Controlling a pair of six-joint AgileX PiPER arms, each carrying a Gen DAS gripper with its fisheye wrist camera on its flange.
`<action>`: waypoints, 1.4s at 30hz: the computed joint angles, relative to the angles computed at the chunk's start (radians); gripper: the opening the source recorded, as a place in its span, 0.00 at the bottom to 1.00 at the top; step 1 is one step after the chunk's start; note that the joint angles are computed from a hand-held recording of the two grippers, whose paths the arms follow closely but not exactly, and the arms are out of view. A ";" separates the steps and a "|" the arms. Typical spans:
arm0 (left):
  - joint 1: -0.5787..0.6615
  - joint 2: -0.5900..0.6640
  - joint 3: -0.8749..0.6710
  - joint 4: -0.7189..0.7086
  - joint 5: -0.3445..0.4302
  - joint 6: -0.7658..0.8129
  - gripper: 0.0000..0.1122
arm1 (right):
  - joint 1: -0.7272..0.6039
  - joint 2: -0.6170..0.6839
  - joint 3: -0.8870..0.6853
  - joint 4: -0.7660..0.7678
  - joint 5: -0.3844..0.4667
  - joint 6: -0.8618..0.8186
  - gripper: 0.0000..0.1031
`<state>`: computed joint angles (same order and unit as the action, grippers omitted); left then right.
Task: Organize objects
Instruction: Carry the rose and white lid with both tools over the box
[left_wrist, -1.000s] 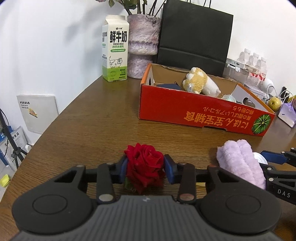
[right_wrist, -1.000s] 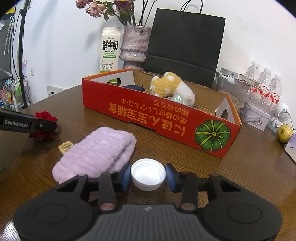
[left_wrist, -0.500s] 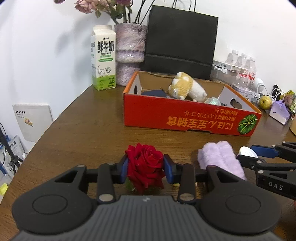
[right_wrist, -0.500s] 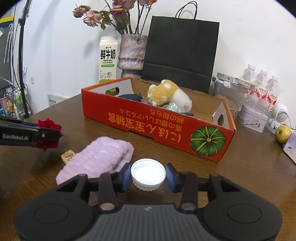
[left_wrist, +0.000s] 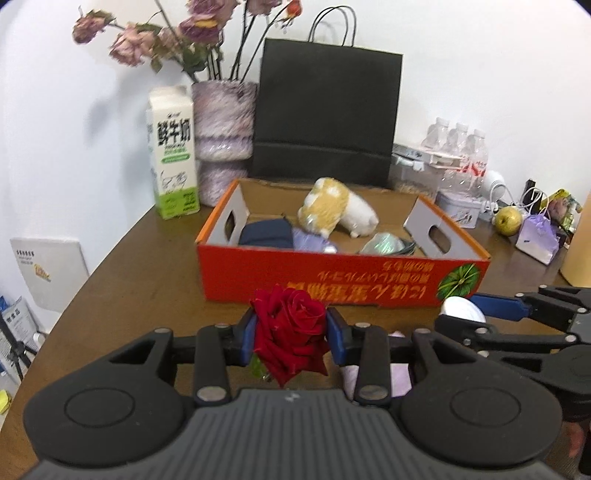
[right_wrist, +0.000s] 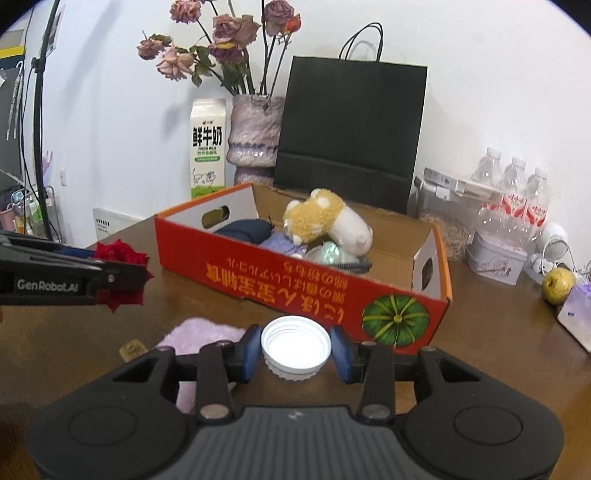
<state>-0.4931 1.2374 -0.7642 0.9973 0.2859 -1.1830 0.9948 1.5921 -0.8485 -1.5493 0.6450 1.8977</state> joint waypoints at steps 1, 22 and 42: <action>-0.009 0.005 -0.012 0.005 0.005 -0.005 0.35 | -0.004 -0.001 -0.006 0.001 -0.001 -0.008 0.38; 0.012 0.188 -0.209 0.041 -0.052 -0.054 0.34 | -0.157 0.051 -0.132 -0.122 -0.090 0.031 0.38; 0.098 0.405 -0.453 -0.168 -0.068 0.173 0.34 | -0.307 0.188 -0.313 -0.123 -0.209 -0.015 0.38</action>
<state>-0.3952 1.6420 -1.2172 0.8293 0.2182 -1.0099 0.6880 1.7799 -1.1612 -1.6723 0.4363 1.8826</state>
